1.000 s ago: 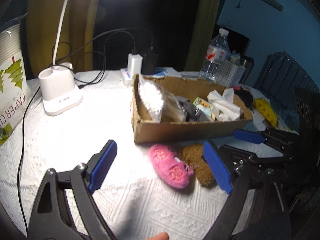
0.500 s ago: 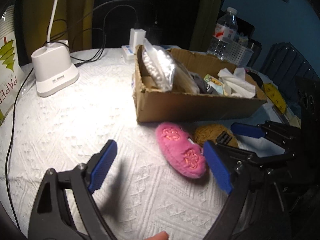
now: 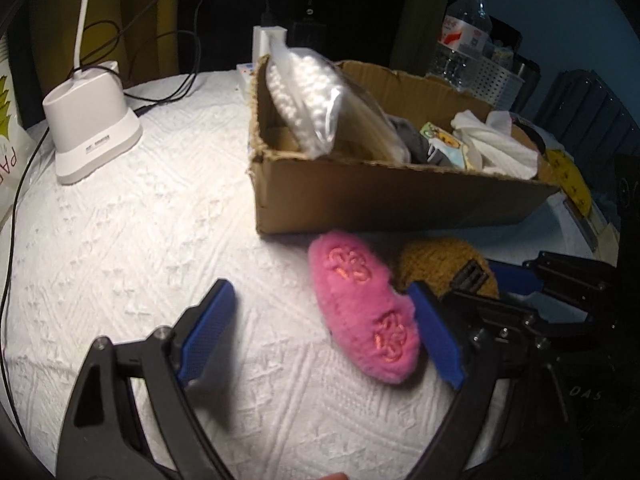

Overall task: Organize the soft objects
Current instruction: 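Grasp the brown fuzzy plush with the right gripper while the left grasps the pink plush, then carry both plushes into the box and open both grippers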

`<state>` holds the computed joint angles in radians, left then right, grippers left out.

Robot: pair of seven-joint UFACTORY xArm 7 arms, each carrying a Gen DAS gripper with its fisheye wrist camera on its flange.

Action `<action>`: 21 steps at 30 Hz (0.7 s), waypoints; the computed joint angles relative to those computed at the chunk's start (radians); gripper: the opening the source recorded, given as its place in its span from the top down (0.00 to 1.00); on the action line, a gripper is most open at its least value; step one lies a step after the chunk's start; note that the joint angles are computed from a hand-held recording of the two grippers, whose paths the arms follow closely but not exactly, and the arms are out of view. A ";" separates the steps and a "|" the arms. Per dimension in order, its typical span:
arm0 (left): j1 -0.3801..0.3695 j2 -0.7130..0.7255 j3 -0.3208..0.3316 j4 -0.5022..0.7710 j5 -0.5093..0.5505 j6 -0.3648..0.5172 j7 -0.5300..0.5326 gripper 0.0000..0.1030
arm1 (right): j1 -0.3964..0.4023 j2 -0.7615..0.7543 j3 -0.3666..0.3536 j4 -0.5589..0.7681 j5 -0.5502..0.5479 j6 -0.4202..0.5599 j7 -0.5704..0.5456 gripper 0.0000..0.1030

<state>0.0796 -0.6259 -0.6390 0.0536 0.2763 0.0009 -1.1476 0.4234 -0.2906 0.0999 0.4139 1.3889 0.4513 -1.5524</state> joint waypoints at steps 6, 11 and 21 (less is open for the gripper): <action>0.044 0.027 -0.071 0.055 0.052 0.039 -0.023 0.37 | -0.034 -0.026 -0.035 -0.015 -0.009 0.054 -0.009 0.64; 0.035 0.026 -0.102 0.089 0.071 0.077 -0.055 0.58 | -0.075 -0.069 -0.071 -0.049 -0.023 0.090 -0.017 0.64; -0.154 -0.037 -0.029 0.089 0.078 0.145 -0.139 0.59 | -0.139 -0.191 -0.143 -0.133 -0.117 0.145 0.009 0.64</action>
